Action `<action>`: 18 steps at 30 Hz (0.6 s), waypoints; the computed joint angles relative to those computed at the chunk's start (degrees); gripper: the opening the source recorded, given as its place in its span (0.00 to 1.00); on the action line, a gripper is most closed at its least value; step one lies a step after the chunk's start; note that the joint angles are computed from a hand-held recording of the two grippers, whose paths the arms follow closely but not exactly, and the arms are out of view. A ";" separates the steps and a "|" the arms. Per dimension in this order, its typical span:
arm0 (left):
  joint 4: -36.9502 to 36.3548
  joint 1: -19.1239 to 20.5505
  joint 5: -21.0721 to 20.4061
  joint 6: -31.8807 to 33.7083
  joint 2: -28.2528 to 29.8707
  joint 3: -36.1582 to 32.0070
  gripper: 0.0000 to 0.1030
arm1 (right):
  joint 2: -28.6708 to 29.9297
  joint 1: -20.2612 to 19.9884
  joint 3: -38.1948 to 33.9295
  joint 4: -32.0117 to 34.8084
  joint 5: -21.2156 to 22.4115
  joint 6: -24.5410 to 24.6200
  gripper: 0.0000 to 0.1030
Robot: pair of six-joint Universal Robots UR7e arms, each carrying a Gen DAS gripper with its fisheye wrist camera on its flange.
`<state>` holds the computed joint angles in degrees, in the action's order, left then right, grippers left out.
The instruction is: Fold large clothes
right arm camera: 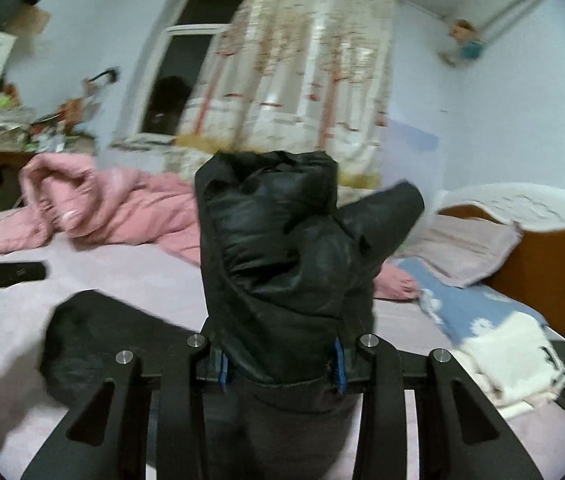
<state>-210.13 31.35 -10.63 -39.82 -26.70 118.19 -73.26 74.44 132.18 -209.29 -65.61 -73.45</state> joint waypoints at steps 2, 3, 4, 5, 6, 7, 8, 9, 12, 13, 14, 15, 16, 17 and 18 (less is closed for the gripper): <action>0.05 -0.15 0.83 -0.74 -0.59 0.76 0.48 | 2.08 1.46 2.23 -2.52 -1.12 -2.80 0.37; -0.44 -0.30 1.32 -0.59 -0.89 1.14 0.48 | 3.31 2.02 3.55 -3.77 -1.55 -4.58 0.37; -0.98 -0.44 1.82 -0.27 -1.07 1.45 0.48 | 4.49 2.38 4.53 -4.44 -1.93 -6.16 0.37; -1.27 -0.63 2.56 -0.28 -1.25 1.79 0.48 | 5.70 2.55 5.49 -4.87 -2.39 -7.77 0.37; -1.45 -0.74 3.09 -0.34 -1.44 2.07 0.48 | 6.85 2.65 6.26 -5.32 -3.12 -9.03 0.37; -2.75 -0.87 3.25 0.49 -1.67 2.44 0.49 | 8.07 2.82 6.55 -5.75 -4.06 -9.96 0.37; -3.78 -1.15 3.16 0.79 -1.89 3.03 0.51 | 9.53 2.80 7.23 -6.60 -5.21 -11.59 0.37; -5.62 -1.23 2.89 2.01 -1.97 3.30 0.54 | 11.19 2.32 8.07 -8.33 -5.57 -13.74 0.39; -8.07 -1.26 1.72 2.99 -2.61 4.27 0.67 | 11.87 -0.16 9.90 -6.02 -4.16 -19.83 0.71; -7.85 -1.28 1.58 2.39 -2.81 4.55 0.72 | 11.09 -0.60 10.24 -3.51 -3.98 -20.83 0.82; -8.23 -1.33 1.36 2.56 -2.78 4.58 0.74 | 10.58 -1.19 10.75 -2.33 -3.38 -21.48 0.82; -9.39 -1.34 0.78 3.79 -2.57 4.36 0.75 | 10.50 -1.82 11.25 -2.67 -2.64 -21.79 0.82; -10.36 -1.33 0.21 5.15 -2.44 4.09 0.77 | 10.01 -2.10 11.46 -2.11 -2.46 -21.76 0.82; -11.21 -1.39 -0.16 6.54 -2.12 3.72 0.81 | 8.91 -2.42 11.49 -0.31 -2.17 -21.13 0.82; -11.50 -1.51 -0.09 7.38 -1.73 3.28 0.83 | 6.82 -3.03 11.34 3.01 -1.41 -19.22 0.82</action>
<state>-221.63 29.83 -10.72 -32.44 -28.43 121.47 -66.44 71.41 143.52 -206.28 -67.02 -92.67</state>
